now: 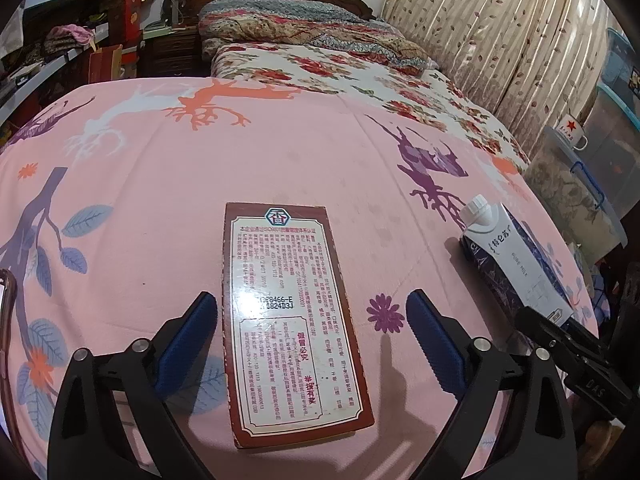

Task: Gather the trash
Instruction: 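Hold the brown box in the left tool and the carton in the right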

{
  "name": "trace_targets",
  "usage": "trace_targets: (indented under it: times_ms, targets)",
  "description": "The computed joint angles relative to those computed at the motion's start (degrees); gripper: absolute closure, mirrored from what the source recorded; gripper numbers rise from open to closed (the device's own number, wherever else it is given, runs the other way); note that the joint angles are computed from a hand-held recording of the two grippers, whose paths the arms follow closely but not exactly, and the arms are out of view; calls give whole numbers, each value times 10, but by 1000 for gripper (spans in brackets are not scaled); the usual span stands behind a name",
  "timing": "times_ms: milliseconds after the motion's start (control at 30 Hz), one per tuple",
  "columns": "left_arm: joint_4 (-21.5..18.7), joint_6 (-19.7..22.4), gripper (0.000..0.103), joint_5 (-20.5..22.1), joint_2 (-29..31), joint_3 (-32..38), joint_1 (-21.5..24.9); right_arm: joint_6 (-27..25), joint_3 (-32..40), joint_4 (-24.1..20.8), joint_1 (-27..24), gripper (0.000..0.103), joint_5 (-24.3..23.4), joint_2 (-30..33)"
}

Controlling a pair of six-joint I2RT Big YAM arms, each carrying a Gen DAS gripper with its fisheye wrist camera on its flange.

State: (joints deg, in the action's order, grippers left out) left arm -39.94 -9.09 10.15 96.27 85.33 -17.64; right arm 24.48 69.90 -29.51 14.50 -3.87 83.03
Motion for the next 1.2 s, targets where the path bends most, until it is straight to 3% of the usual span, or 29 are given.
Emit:
trace_targets:
  times_ms: [267, 1200]
  targets:
    - [0, 1, 16, -1, -1, -1, 2, 5, 10, -16, -4, 43, -23, 11]
    - [3, -7, 15, 13, -3, -3, 6, 10, 8, -14, -3, 34, -20, 9]
